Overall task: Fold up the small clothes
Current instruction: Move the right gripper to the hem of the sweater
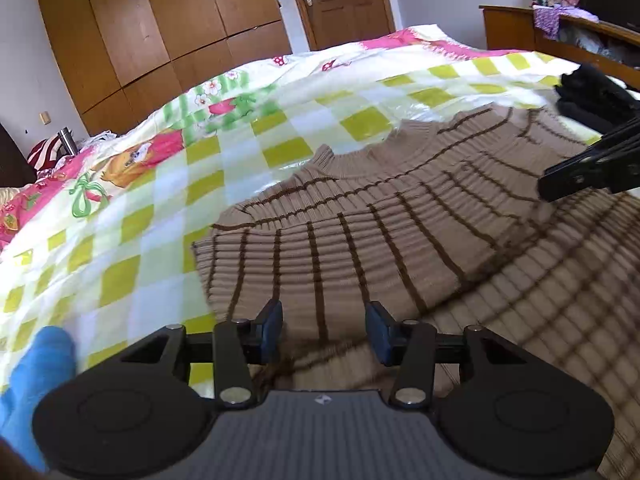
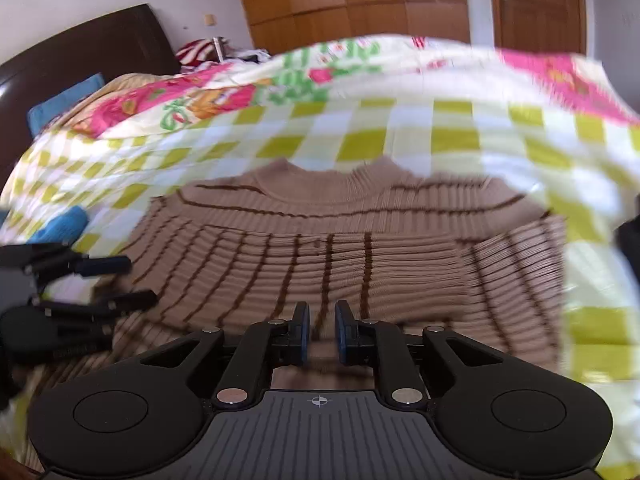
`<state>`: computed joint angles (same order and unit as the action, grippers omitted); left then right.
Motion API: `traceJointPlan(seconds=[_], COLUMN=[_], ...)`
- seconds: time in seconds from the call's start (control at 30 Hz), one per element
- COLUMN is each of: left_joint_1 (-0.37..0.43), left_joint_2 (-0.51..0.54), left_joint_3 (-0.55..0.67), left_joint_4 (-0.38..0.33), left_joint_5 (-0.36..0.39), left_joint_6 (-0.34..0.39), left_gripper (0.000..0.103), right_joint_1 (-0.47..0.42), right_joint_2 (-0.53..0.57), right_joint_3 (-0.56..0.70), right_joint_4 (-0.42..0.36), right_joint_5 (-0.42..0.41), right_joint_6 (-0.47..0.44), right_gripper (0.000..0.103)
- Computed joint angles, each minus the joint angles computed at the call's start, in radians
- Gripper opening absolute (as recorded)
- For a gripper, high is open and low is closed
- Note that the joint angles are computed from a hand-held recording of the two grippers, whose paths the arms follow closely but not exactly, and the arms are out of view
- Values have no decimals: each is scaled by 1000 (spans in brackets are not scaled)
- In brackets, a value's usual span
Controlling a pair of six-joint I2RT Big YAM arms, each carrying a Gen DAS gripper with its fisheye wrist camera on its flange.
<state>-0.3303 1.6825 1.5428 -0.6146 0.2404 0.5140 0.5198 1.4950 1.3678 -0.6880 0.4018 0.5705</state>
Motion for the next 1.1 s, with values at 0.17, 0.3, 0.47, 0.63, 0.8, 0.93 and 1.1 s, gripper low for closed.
traceJointPlan(seconds=[0.17,0.3,0.47,0.63,0.8,0.93,1.1], left_joint_1=[53,99,143,159,159,167,169], left_joint_2=[-132,-226,-300,-305,-298,-300,-284], left_joint_3=[-100,-178,-250,-264,-263,-255,-242], left_joint_4=[-89,-207,-337,-397,-407,-440,-495], left_joint_5=[51,71,72,66,68,115,146], left_joint_6=[54,68,78,39,40,45,48], left_gripper=[60,60,60,61,64,53,29], right_joint_1=[95,203,283,300,290,285,269], right_joint_2=[-134,-219,-278,-272,-274,-265,-286], right_joint_3=[-69,-101,-150,-185,-214,-221,-244], right_joint_4=[-159,-358,-483,-473,-418,-390,-364], right_joint_5=[43,83,4,-94,-163,-187,-221], right_joint_6=[96,287,553,665,687,681,703], right_gripper=[16,22,23,24,25,25,7])
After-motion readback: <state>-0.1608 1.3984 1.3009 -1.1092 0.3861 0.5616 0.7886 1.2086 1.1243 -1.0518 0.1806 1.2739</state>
